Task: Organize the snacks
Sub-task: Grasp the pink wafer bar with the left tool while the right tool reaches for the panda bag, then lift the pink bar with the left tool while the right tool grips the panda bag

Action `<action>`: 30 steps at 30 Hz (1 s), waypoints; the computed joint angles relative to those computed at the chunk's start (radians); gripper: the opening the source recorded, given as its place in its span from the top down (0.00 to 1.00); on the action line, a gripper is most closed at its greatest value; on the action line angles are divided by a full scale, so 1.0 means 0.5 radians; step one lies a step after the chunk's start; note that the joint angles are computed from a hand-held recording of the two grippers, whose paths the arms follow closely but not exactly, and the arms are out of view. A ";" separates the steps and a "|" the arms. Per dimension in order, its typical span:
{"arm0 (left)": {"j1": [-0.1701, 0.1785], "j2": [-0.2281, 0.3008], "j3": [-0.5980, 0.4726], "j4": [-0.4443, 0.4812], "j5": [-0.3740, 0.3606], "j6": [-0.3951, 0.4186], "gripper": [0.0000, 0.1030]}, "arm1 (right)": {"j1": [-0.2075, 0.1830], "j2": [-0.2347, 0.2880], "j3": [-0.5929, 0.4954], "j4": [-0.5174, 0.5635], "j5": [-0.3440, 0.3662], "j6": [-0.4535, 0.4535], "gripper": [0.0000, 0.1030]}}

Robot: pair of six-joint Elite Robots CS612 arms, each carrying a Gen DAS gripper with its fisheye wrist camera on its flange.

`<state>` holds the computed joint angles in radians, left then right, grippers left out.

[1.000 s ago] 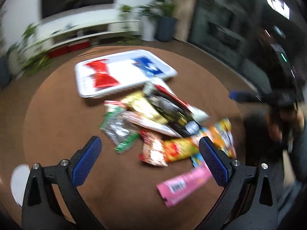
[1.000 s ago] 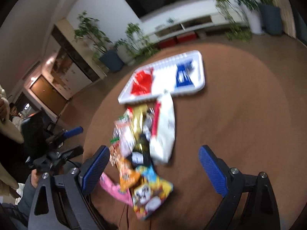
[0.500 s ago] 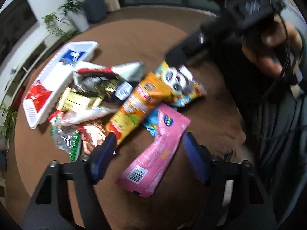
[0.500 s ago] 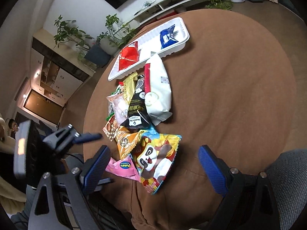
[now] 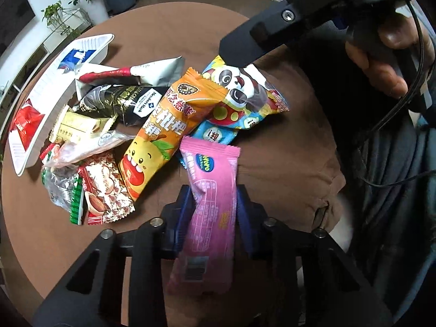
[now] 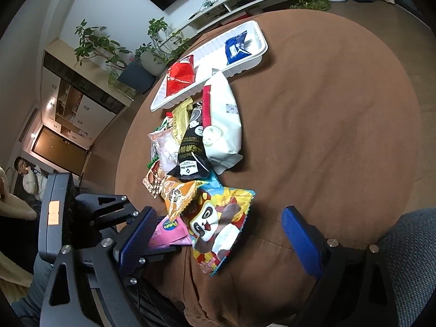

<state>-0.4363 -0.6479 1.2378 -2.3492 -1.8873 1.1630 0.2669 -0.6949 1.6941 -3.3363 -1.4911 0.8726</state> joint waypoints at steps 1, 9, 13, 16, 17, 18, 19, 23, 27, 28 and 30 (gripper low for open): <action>0.000 -0.001 0.003 -0.003 0.000 -0.015 0.71 | 0.000 0.002 -0.005 0.003 0.005 0.000 0.07; 0.036 0.031 -0.056 0.049 -0.114 -0.301 0.74 | 0.017 0.030 -0.064 0.053 0.049 -0.027 0.07; 0.072 0.051 -0.089 0.058 -0.210 -0.506 0.74 | 0.025 0.048 -0.102 0.102 0.064 -0.051 0.09; 0.097 0.073 -0.116 0.035 -0.268 -0.686 0.74 | 0.029 0.053 -0.125 0.148 0.060 -0.085 0.12; 0.105 0.081 -0.129 0.030 -0.290 -0.742 0.74 | 0.035 0.057 -0.140 0.174 0.045 -0.111 0.13; 0.117 0.087 -0.135 0.024 -0.322 -0.812 0.74 | 0.039 0.059 -0.150 0.194 0.029 -0.130 0.14; 0.124 0.095 -0.145 0.019 -0.340 -0.867 0.74 | 0.044 0.062 -0.160 0.217 0.012 -0.148 0.16; 0.147 0.114 -0.158 -0.045 -0.385 -1.077 0.74 | 0.060 0.073 -0.209 0.320 -0.068 -0.242 0.22; 0.161 0.126 -0.159 -0.103 -0.422 -1.194 0.74 | 0.079 0.084 -0.249 0.401 -0.157 -0.341 0.25; 0.165 0.128 -0.160 -0.115 -0.438 -1.216 0.74 | 0.083 0.087 -0.260 0.417 -0.183 -0.361 0.27; 0.171 0.129 -0.155 -0.133 -0.464 -1.249 0.74 | 0.086 0.095 -0.269 0.425 -0.207 -0.383 0.30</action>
<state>-0.3510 -0.5834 1.1604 -2.4160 -2.1194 0.5383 0.3098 -0.6477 1.5598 -3.1237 -1.5947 0.6813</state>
